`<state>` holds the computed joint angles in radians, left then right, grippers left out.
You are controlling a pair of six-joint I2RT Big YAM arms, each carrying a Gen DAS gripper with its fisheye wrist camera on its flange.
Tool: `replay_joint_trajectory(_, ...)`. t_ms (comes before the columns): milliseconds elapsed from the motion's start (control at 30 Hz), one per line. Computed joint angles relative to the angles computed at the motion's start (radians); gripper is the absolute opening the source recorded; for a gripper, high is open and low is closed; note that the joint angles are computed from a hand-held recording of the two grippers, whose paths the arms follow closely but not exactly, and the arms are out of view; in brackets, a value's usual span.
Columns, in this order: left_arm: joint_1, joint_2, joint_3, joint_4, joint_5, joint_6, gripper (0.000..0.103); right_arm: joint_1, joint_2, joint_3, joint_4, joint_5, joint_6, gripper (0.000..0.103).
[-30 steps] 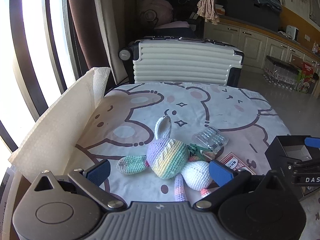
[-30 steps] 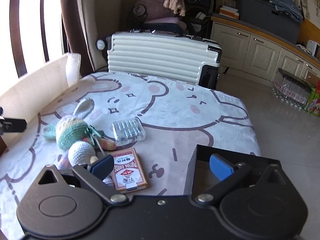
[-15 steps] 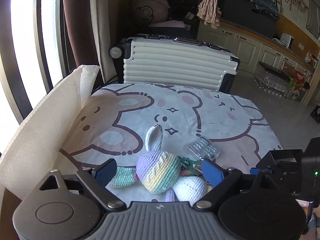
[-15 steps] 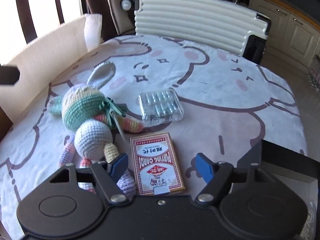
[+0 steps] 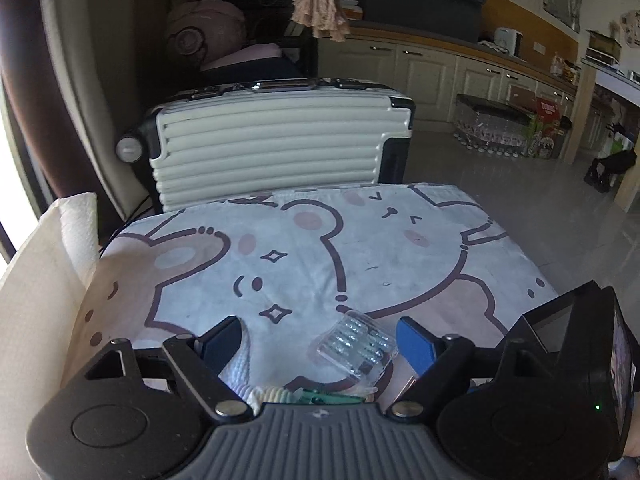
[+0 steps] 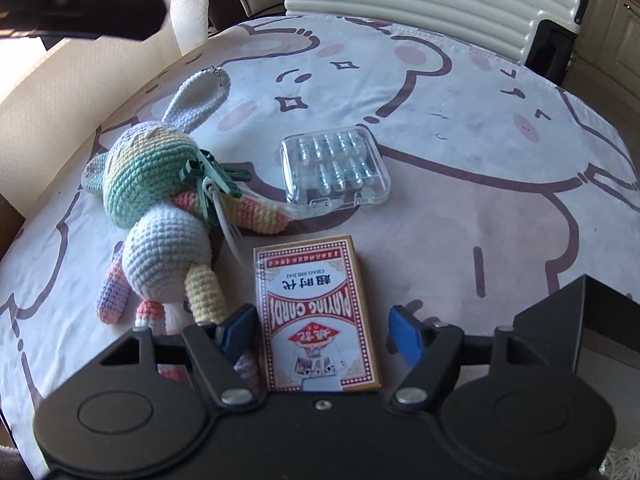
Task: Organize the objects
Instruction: 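Grasp the red playing-card box with the right tool, then grasp the clear plastic box with the left tool while the right tool lifts the cards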
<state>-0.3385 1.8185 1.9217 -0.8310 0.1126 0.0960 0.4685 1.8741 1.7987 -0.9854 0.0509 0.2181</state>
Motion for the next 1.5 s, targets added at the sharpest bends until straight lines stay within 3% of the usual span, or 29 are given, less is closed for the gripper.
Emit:
replay_joint_trajectory(67,-0.009,0.047,0.051,-0.022,0.007,0.014,0.084,0.004,0.0,-0.004,0.001,0.0,-0.019,0.062)
replay_joint_trajectory(400,-0.024,0.258,0.29,-0.139,0.067,0.015,0.084,0.009,-0.065,-0.078,-0.019,-0.056,-0.079,0.061)
replay_joint_trajectory(633,-0.024,0.521,0.675,-0.392,0.122,0.033,0.086,0.008,-0.127,-0.154,-0.026,-0.086,-0.081,0.061)
replay_joint_trajectory(767,-0.023,0.601,0.782,-0.46,0.107,0.033,0.086,0.0,-0.15,-0.184,-0.02,-0.099,-0.068,0.061)
replay_joint_trajectory(900,-0.015,0.6,0.79,-0.509,0.165,0.015,0.086,-0.003,-0.163,-0.201,-0.013,-0.11,-0.077,0.061)
replay_joint_trajectory(1067,-0.034,0.529,0.674,-0.521,0.146,0.156,0.086,0.0,-0.167,-0.207,-0.009,-0.109,-0.081,0.061)
replay_joint_trajectory(1167,-0.052,0.508,0.633,-0.508,0.093,0.213,0.086,0.002,-0.159,-0.201,-0.009,-0.104,-0.076,0.061)
replay_joint_trajectory(1367,-0.071,0.548,0.702,-0.535,0.021,0.193,0.086,0.007,-0.147,-0.186,-0.011,-0.086,-0.075,0.061)
replay_joint_trajectory(1500,-0.069,0.571,0.757,-0.584,0.017,0.183,0.074,0.007,-0.146,-0.184,-0.004,-0.08,-0.076,0.061)
